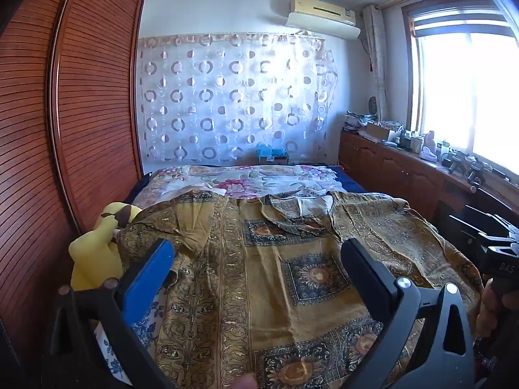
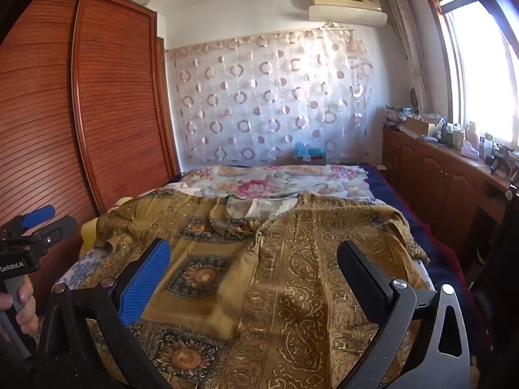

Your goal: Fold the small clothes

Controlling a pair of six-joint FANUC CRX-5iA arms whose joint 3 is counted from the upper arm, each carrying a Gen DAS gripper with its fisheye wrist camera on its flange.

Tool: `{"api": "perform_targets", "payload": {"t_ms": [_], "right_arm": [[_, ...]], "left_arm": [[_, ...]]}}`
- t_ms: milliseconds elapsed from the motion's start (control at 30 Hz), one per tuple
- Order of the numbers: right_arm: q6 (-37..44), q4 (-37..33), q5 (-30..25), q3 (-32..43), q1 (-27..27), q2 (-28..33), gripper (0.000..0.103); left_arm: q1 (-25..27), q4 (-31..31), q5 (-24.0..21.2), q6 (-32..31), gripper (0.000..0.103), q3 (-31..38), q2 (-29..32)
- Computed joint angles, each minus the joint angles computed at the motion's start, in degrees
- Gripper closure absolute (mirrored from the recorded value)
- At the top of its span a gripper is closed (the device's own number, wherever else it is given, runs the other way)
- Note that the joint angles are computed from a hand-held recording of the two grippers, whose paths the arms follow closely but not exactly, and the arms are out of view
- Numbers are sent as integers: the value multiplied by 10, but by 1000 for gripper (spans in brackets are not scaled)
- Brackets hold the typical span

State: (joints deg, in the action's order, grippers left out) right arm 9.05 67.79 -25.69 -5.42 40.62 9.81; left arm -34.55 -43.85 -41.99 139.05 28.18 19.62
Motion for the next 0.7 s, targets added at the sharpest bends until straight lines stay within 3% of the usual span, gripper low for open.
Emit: {"api": "perform_targets", "payload": {"t_ms": [233,700], "right_arm": [[5,3,-2,0,2,0,0],[-21,24,1,-3,1,1,0]], "left_arm": [[-9,-5,-22,8,0,16,8],[0,14,1,-2,0,0,-3]]}}
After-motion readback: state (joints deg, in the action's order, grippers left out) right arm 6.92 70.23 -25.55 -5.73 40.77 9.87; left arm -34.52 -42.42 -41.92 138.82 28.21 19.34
